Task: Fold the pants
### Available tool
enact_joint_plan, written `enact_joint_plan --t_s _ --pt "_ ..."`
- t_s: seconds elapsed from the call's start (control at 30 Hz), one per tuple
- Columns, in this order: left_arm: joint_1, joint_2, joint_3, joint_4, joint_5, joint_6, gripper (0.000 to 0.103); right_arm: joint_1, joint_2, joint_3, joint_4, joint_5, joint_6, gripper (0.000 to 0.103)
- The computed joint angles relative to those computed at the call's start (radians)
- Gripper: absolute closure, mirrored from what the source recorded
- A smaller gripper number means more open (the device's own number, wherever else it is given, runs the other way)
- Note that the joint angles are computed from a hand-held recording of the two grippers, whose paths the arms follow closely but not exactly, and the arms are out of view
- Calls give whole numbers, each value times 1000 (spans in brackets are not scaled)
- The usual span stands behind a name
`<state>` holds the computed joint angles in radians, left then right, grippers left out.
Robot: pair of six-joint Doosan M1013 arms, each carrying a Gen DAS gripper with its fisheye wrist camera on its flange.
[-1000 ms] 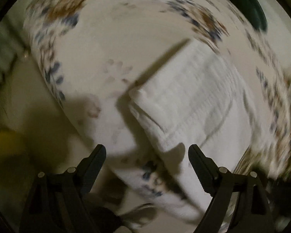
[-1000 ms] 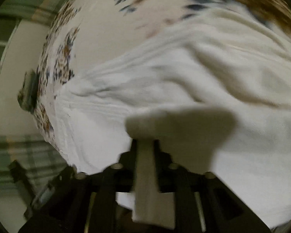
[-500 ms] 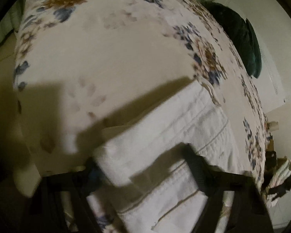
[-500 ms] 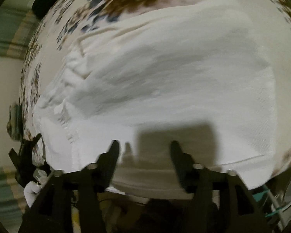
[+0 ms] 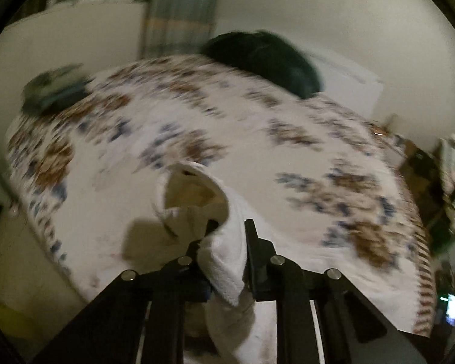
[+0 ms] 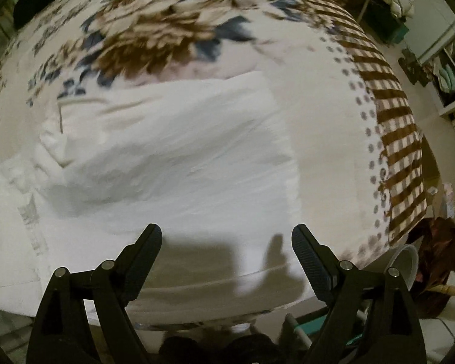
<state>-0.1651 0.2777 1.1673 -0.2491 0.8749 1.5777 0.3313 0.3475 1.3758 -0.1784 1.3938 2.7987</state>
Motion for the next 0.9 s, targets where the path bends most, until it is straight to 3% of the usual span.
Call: enact_joint_plan --t_s 0.23,0.47,0.6,0.63,0.77,0.8,0.87,0.9 --pt "-119 -42 -7 -180 74 175 89 -21 -100 97 21 -33 86 14" --pt "-259 -56 53 -239 153 305 89 -51 -222 243 26 -34 169 14" --pt "-336 -11 43 -164 292 330 88 -80 -290 337 56 -51 214 14" --pt "-345 12 29 -173 355 323 88 -86 -304 356 65 -60 220 14" --pt "-366 47 -16 -169 482 306 86 -108 -360 428 100 -120 232 13" --pt "-365 45 -21 -165 492 308 79 -114 -381 448 111 -152 234 11" --pt "-352 35 -38 -175 492 324 42 -118 -409 470 112 -205 236 10" --pt "-343 32 -45 -174 492 325 6 -123 -427 483 112 -254 222 10"
